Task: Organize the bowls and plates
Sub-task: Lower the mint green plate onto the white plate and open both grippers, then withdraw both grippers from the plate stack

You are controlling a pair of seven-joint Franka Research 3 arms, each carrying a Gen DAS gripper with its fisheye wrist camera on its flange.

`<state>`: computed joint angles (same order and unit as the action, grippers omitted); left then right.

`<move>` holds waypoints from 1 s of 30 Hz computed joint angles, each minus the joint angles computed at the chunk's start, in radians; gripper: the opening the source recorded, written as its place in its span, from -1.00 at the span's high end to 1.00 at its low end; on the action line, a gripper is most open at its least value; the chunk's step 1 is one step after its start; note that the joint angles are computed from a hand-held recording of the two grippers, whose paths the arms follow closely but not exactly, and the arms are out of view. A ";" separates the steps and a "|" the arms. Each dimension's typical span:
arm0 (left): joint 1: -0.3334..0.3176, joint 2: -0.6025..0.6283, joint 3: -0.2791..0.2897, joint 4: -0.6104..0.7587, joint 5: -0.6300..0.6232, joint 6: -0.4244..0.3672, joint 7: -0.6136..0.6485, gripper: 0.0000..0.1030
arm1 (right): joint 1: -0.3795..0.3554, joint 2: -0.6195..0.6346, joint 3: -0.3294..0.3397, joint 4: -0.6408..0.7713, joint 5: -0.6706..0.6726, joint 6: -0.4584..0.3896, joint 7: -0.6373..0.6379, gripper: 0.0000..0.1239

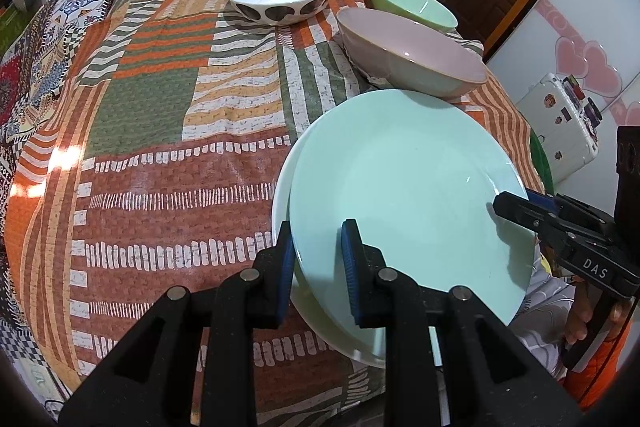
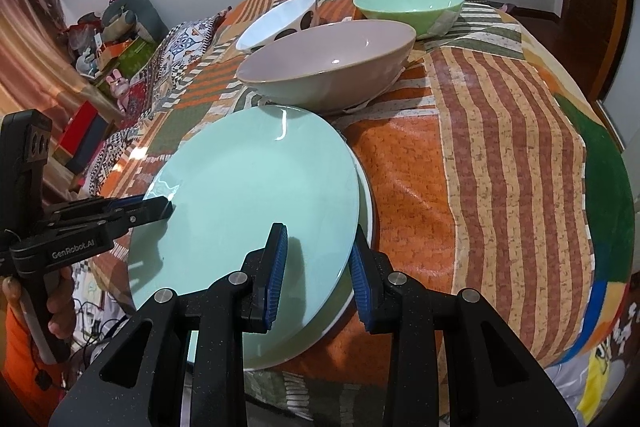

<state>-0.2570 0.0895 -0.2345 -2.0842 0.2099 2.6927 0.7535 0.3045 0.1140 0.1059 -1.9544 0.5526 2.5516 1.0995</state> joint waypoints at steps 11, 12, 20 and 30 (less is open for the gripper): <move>-0.001 0.004 0.001 0.004 -0.003 -0.001 -0.006 0.56 | -0.009 -0.016 -0.006 -0.010 0.017 -0.028 -0.028 0.57; -0.001 0.005 0.001 0.005 -0.003 -0.001 -0.006 0.56 | -0.009 -0.019 -0.007 -0.012 0.016 -0.029 -0.029 0.57; -0.006 0.010 0.005 0.015 0.033 -0.021 -0.035 0.61 | -0.001 -0.034 -0.013 -0.029 -0.045 -0.004 0.012 0.52; -0.027 0.027 0.001 0.075 0.117 -0.131 -0.052 0.60 | -0.003 -0.032 -0.010 -0.028 -0.028 -0.006 0.005 0.52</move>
<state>-0.2840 0.1161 -0.2332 -2.0097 0.3270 2.5612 0.7016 0.3013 0.0821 0.0959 -1.9820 0.5248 2.5456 1.1044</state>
